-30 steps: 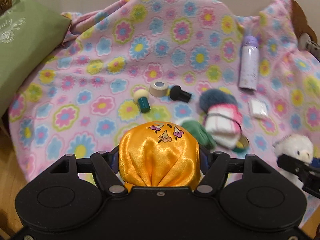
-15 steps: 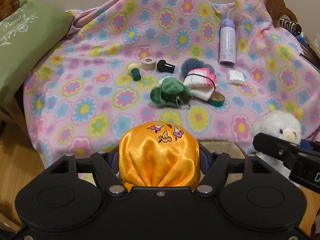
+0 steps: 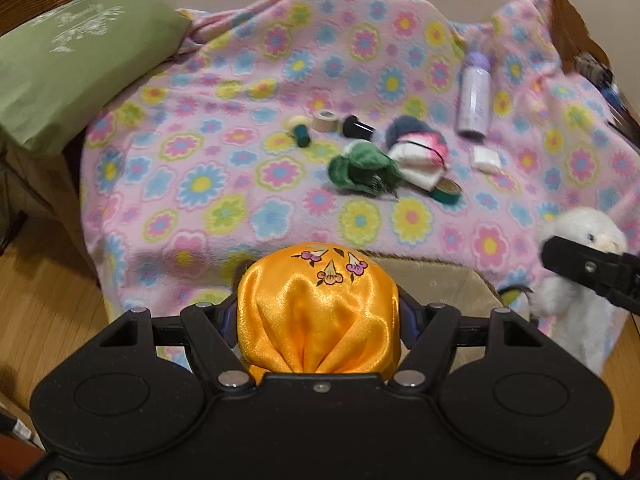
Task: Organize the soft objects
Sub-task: 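Carry the pouch and bear to the basket and release both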
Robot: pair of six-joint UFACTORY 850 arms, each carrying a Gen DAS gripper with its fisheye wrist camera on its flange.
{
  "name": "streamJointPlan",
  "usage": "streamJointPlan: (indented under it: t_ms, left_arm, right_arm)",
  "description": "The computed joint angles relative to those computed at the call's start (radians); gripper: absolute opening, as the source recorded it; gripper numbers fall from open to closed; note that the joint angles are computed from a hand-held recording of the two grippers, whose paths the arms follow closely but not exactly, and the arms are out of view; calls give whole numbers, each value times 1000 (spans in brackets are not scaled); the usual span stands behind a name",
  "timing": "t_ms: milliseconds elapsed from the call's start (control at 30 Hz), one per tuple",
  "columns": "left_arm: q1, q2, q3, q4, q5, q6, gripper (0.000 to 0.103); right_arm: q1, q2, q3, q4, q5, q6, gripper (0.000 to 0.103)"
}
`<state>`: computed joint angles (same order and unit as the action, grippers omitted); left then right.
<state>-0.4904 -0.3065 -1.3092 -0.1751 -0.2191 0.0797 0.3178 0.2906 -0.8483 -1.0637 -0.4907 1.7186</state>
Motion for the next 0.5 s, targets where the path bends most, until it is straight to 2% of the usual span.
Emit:
streamJointPlan:
  t_ms: [133,300,400,500]
  left_arm:
    - [-3,-4,11,115,25,-140,66]
    - [-6,-36,-18,16,-52,-16,66]
    - [-9,-48,-33,32,-90,-23,66]
    - [-1,-65,-61,-20,-125,14,66]
  right_arm:
    - [6,-2,7,-42,4,49,50]
    - [-11,-22,-9,79,32,-76,51]
    - [-22,-45,-31,189,21,-187,51]
    - [-38,-68,-50,293,22,-294,51]
